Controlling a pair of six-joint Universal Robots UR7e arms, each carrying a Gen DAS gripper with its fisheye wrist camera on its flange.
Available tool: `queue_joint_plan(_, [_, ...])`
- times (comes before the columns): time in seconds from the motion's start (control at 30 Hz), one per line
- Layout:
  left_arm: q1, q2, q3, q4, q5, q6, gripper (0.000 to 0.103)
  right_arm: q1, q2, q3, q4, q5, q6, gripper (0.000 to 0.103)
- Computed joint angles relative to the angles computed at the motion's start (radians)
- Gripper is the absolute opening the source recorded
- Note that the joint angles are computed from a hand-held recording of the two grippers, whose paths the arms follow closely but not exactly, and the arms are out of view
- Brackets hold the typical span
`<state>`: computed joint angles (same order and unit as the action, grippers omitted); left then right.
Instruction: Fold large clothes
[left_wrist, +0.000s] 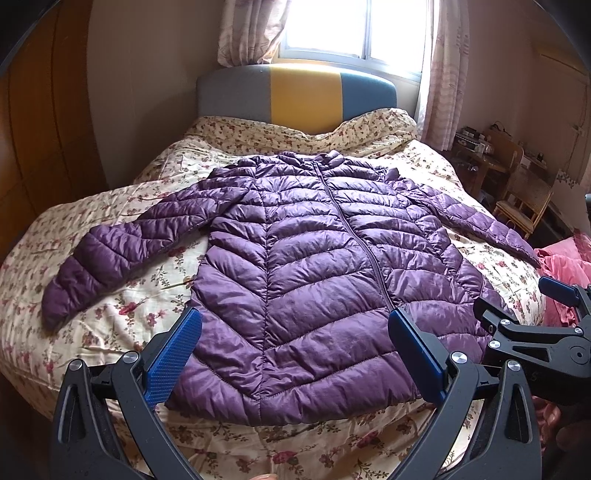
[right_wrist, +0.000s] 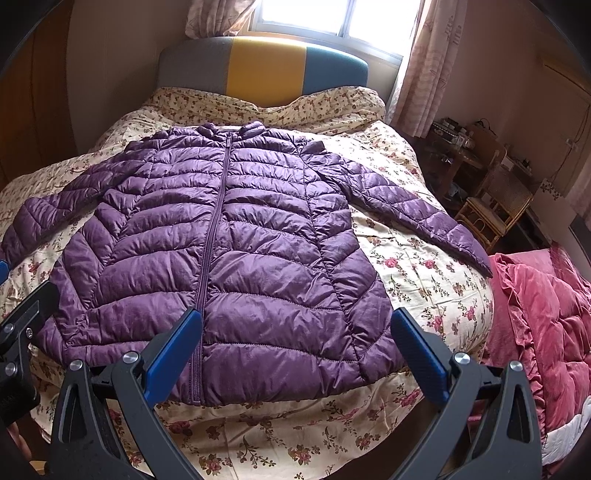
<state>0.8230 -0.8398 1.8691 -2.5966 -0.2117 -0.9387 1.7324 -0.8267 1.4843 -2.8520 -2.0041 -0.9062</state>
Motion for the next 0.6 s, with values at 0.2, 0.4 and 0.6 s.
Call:
queue_joint_plan(0.2, [0.004, -0.001, 0.003, -0.005, 0.003, 0.003, 0.1, -0.001, 0.004, -0.003, 0.006, 0.001, 0.0, 0.101])
queue_joint_plan(0.4, [0.007, -0.003, 0.008, -0.007, 0.002, 0.003, 0.1, -0.002, 0.018, -0.025, 0.025, 0.002, 0.012, 0.101])
queue_joint_plan(0.6, [0.012, -0.004, 0.011, -0.02, 0.004, 0.013, 0.1, -0.004, 0.03, -0.047, 0.039, 0.003, 0.024, 0.101])
